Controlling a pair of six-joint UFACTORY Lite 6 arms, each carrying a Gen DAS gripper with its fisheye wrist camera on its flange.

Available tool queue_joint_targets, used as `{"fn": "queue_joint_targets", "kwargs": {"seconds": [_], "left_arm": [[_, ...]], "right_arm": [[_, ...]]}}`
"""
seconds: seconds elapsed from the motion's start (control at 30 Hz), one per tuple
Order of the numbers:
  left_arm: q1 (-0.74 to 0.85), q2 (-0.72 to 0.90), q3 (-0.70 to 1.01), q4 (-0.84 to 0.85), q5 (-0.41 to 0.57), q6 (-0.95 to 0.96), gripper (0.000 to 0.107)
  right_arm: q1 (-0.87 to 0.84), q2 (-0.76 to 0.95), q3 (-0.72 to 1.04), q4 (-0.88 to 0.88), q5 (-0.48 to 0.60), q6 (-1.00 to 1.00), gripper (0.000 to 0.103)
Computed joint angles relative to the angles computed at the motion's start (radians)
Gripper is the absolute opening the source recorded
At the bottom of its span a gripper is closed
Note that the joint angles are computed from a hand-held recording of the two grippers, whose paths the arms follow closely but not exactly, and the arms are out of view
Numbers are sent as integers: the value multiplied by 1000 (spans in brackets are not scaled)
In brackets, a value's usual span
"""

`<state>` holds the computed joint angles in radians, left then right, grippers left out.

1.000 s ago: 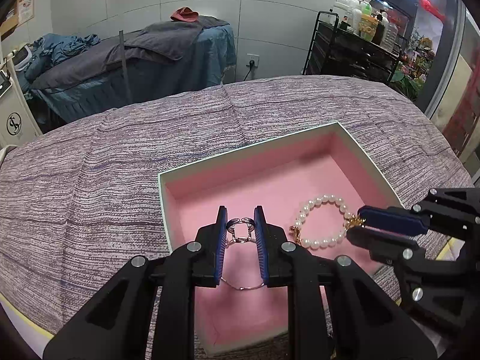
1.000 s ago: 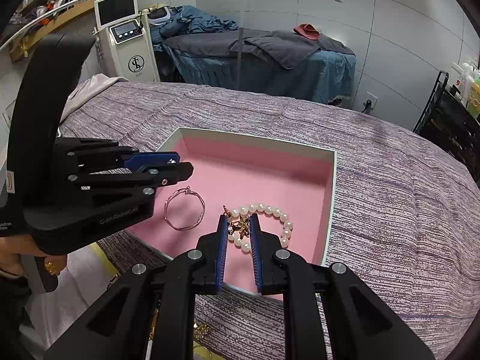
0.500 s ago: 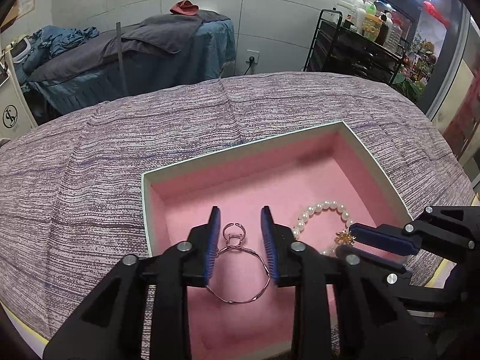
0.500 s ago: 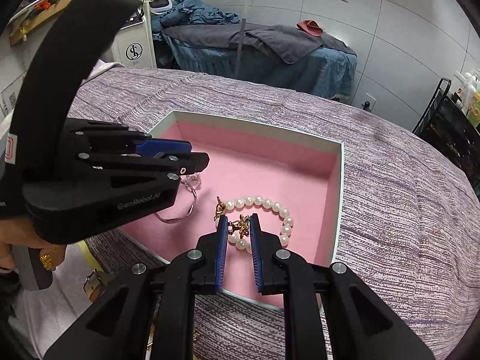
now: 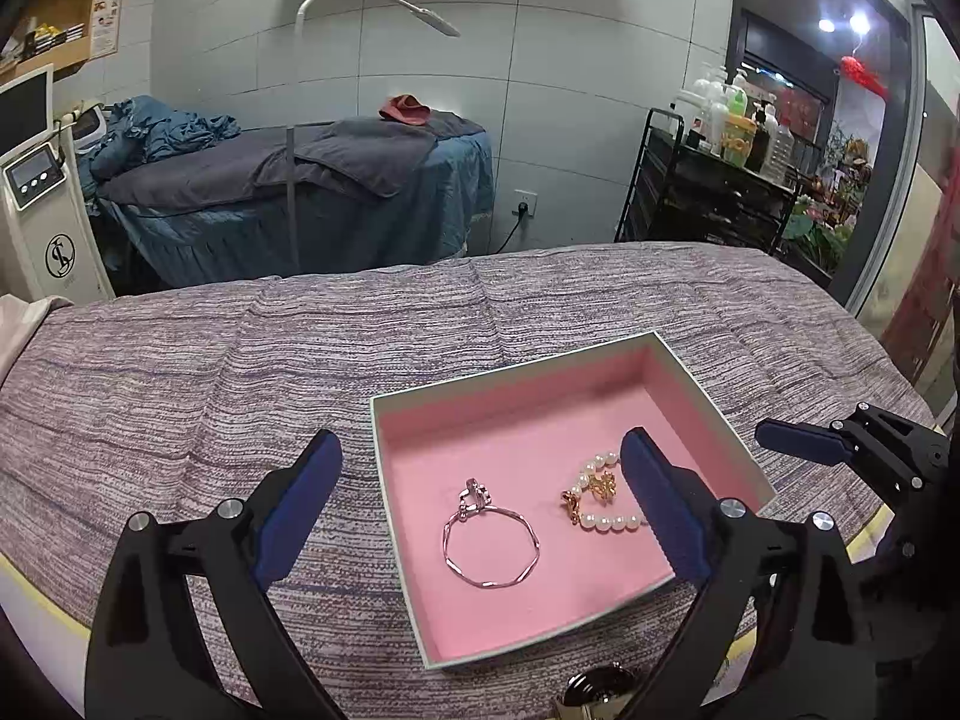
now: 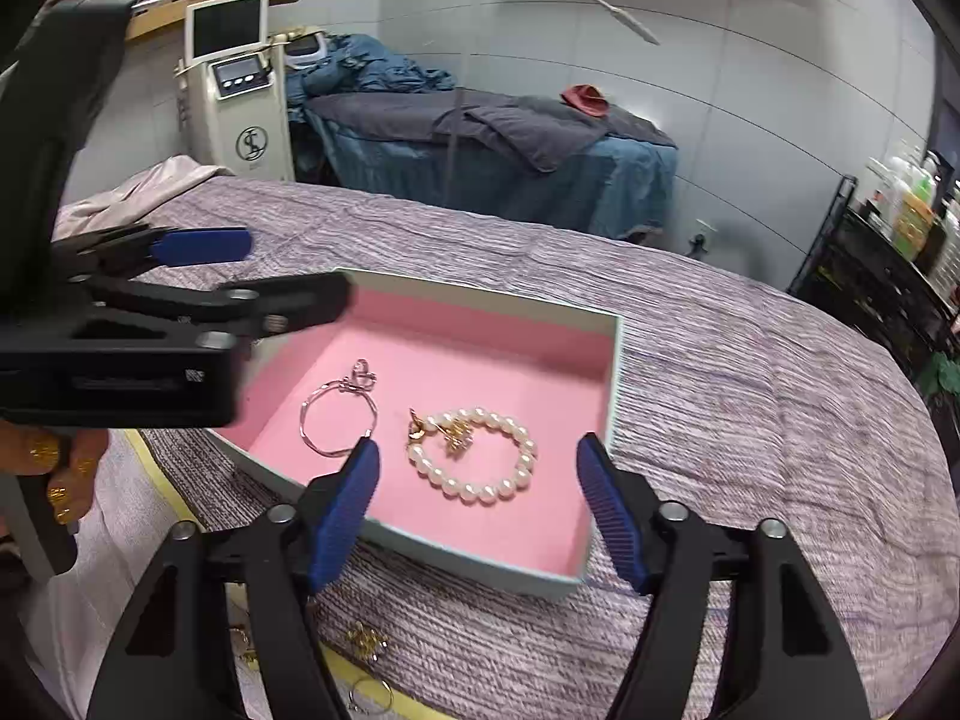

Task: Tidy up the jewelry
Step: 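Grasp the beige-strap watch with the left tool while the right tool grasps a silver ring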

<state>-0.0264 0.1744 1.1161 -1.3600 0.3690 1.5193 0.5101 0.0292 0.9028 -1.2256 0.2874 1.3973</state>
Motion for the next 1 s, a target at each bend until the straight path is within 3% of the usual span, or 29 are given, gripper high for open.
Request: {"fn": "queue_joint_targets", "kwargs": {"seconds": [0.13, 0.33, 1.0], "left_arm": [[73, -112, -130, -67, 59, 68, 97], [160, -269, -317, -100, 117, 146, 97], [247, -570, -697, -98, 103, 295, 97]], "right_arm": [[-16, -94, -81, 6, -19, 39, 79], [-2, -215, -189, 82, -1, 14, 81], [187, -420, -425, 92, 94, 107, 81]]}}
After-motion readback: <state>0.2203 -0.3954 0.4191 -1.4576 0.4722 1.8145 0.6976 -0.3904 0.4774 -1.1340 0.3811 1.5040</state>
